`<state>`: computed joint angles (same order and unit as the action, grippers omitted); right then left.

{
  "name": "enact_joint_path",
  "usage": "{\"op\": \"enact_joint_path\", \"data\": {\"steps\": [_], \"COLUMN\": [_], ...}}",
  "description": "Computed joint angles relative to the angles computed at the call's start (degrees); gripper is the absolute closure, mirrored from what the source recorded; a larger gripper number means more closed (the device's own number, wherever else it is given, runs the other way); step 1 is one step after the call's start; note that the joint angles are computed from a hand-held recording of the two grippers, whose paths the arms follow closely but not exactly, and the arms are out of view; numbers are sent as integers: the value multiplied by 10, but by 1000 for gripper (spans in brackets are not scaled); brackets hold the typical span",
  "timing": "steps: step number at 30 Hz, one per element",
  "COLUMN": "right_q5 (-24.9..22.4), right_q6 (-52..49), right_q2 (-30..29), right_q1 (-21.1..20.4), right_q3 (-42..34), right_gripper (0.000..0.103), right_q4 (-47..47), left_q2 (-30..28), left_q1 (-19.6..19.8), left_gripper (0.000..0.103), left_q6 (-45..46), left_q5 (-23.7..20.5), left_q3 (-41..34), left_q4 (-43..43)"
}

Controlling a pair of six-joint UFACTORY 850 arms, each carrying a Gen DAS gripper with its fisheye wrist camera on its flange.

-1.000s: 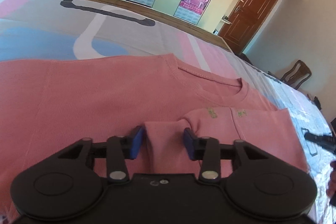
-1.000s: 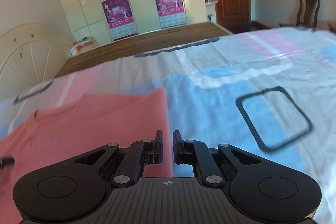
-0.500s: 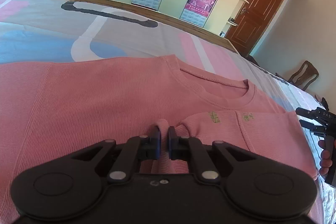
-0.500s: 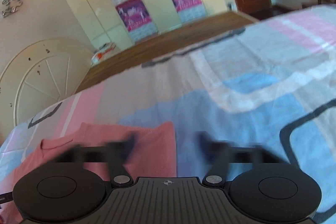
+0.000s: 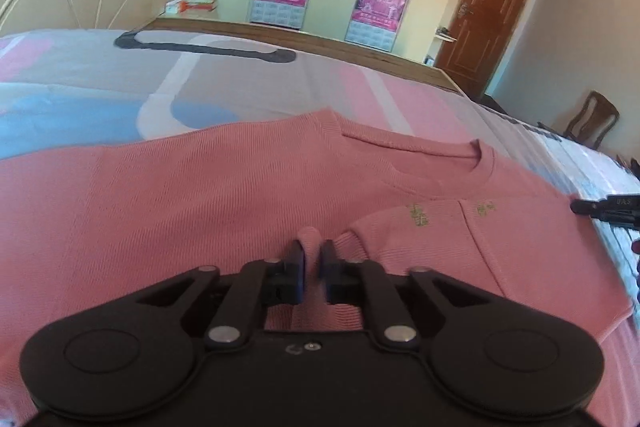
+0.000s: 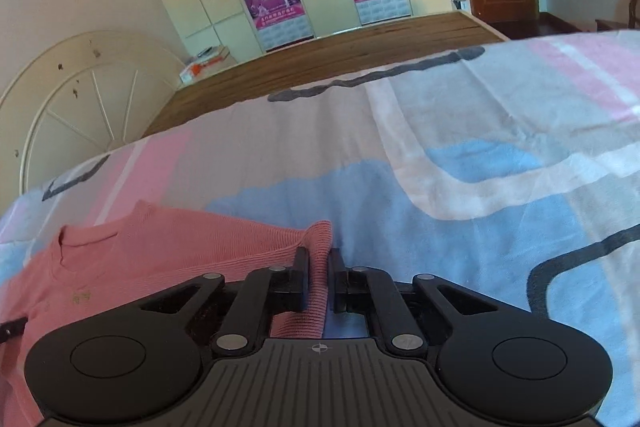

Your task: Fold small clothes

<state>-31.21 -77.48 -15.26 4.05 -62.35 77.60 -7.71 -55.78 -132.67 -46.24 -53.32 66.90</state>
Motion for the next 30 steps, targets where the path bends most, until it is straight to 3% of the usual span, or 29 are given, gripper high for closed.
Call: {"op": "enact_joint_path", "data": {"steps": [1, 2, 8, 11, 13, 14, 17, 18, 20, 22, 24, 26, 30], "right_q5": [0, -5, -105, -119, -104, -92, -62, -40, -11, -2, 24, 16, -16], "right_q6": [9, -5, 21, 61, 81, 65, 49, 42, 35, 46, 16, -20, -19], "right_q2": [10, 26, 111, 140, 150, 157, 179, 186, 185, 190, 220, 244, 254], "right_q1": [-4, -12, -74, -78, -66, -60, -56, -52, -46, -44, -45, -49, 0], "right_q3": [7, 22, 100, 128, 140, 150, 160, 166, 173, 174, 191, 203, 215], "right_gripper": [56, 48, 48, 59, 87, 92, 94, 103, 103, 103, 103, 103, 103], "right_q4": [-2, 13, -34, -82, -117, -111, -116, -122, -136, -144, -104, -74, -75], "left_q2": [6, 14, 31, 23, 23, 24, 16, 15, 15, 16, 2, -8, -77], "left_q1": [-6, -13, -45, -46, -39, -41, -62, -61, -54, -63, -85, -102, -93], "left_gripper": [72, 65, 62, 66, 96, 96, 96, 96, 94, 80, 66, 66, 64], "left_q6": [-9, -18, -20, -23, -28, -47, -26, -12, -6, -2, 10, 19, 86], "left_q5": [-4, -2, 16, 16, 31, 26, -34, -30, 0, -18, -106, -144, -54], "left_q3": [3, 9, 18, 13, 14, 16, 2, 4, 18, 18, -9, -26, -109], "left_q4": [0, 6, -32, -39, -29, -11, -2, -13, -25, -24, -59, -40, 12]}}
